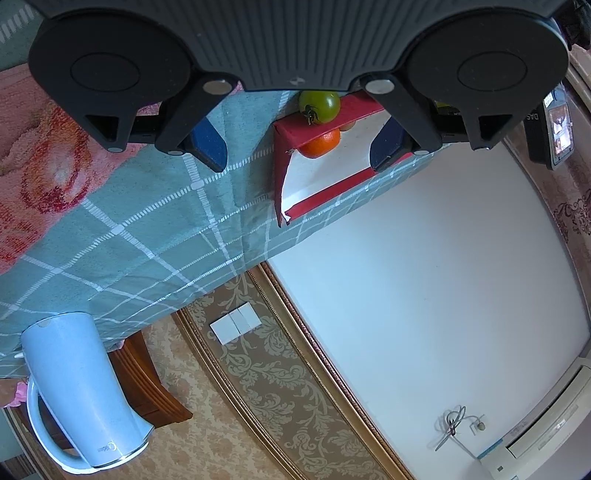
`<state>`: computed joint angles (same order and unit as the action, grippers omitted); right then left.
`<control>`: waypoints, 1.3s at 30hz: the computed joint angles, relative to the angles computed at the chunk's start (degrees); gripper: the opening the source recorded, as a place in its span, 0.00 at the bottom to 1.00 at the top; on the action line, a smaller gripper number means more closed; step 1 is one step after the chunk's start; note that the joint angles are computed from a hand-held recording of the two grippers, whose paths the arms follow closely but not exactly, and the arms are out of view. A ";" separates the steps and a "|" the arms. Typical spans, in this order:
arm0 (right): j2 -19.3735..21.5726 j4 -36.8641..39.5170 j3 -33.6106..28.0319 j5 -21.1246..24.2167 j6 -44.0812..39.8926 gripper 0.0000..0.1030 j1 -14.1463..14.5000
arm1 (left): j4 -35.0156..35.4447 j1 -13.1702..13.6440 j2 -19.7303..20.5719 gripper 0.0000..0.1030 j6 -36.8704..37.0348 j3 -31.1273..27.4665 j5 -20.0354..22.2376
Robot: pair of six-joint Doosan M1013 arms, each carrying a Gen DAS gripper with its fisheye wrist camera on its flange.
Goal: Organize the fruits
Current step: 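Lower the green tomato into the tray and open the left gripper, then reach the right gripper to the small brown kiwi and grasp it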
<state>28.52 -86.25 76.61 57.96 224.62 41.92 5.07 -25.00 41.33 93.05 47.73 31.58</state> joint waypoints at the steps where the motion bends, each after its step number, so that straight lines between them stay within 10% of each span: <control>1: 0.01 0.03 -0.03 0.03 -0.02 0.82 0.00 | -2.17 0.21 -0.27 0.58 1.66 0.35 -0.27; 4: 0.01 0.14 -0.03 0.07 -0.08 0.82 -0.01 | -0.41 0.33 -2.20 1.00 -0.63 3.42 -4.04; 18: 1.17 4.57 -3.05 -0.70 -8.45 0.83 -0.05 | 2.09 4.93 -7.81 1.00 -10.06 13.82 -9.14; 28: 9.52 20.20 -21.10 -9.28 -48.02 0.82 1.73 | 3.08 5.50 -7.47 1.00 -12.01 14.10 -7.59; 32: 13.45 27.97 -28.51 -7.72 -59.84 0.46 1.88 | 1.94 5.84 -7.32 1.00 -13.53 13.85 -7.16; 39: 16.28 30.35 -32.66 -4.61 -65.40 0.33 2.41 | -2.30 6.39 -7.24 1.00 -11.64 13.65 -6.91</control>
